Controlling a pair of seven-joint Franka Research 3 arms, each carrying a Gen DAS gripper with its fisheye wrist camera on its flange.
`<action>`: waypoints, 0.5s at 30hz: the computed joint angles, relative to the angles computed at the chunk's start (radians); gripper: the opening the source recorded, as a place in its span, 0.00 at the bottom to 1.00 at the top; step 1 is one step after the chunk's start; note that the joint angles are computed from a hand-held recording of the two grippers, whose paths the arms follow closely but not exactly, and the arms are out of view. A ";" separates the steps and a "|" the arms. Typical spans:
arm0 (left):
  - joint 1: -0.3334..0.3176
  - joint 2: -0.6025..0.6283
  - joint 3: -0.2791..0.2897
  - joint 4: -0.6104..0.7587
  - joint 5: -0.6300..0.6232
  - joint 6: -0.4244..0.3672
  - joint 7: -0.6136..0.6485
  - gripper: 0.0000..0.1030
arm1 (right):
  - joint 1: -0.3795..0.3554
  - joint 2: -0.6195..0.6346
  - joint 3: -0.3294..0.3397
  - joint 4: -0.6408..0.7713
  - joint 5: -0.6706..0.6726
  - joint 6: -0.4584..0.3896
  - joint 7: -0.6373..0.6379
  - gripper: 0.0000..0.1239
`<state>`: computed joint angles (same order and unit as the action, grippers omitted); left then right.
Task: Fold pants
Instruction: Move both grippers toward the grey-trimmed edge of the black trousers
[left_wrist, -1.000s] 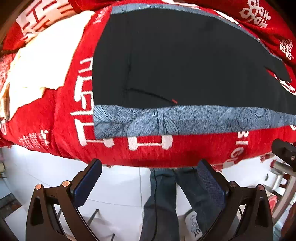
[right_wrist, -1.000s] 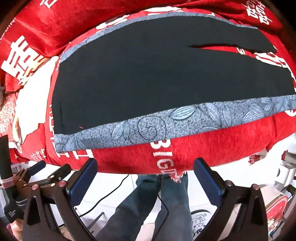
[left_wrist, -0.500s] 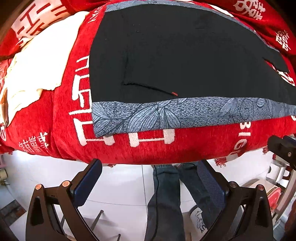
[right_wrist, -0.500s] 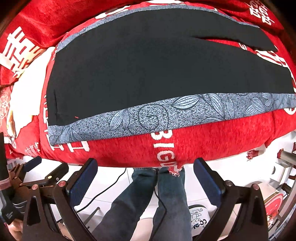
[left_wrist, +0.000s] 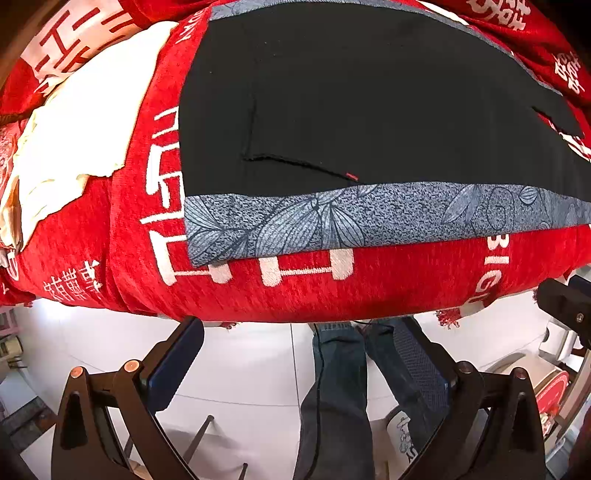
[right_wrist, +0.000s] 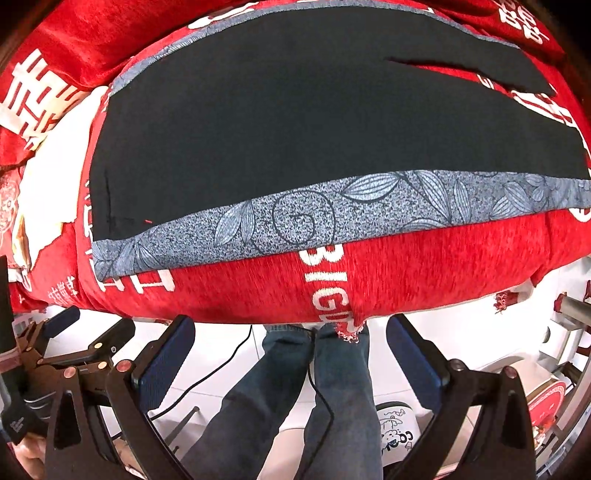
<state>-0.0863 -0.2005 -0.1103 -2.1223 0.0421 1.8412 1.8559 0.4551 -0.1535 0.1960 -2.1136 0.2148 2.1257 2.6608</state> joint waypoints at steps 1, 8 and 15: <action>0.000 -0.001 0.000 -0.001 -0.001 -0.001 0.002 1.00 | 0.000 -0.001 0.000 -0.002 0.002 0.001 0.002 0.83; -0.004 -0.010 -0.004 -0.013 0.011 0.005 0.002 1.00 | 0.001 -0.010 -0.002 -0.024 0.025 0.016 0.003 0.83; -0.003 0.001 -0.005 -0.011 0.027 -0.001 -0.023 1.00 | 0.002 -0.007 -0.002 -0.032 0.038 0.029 -0.008 0.83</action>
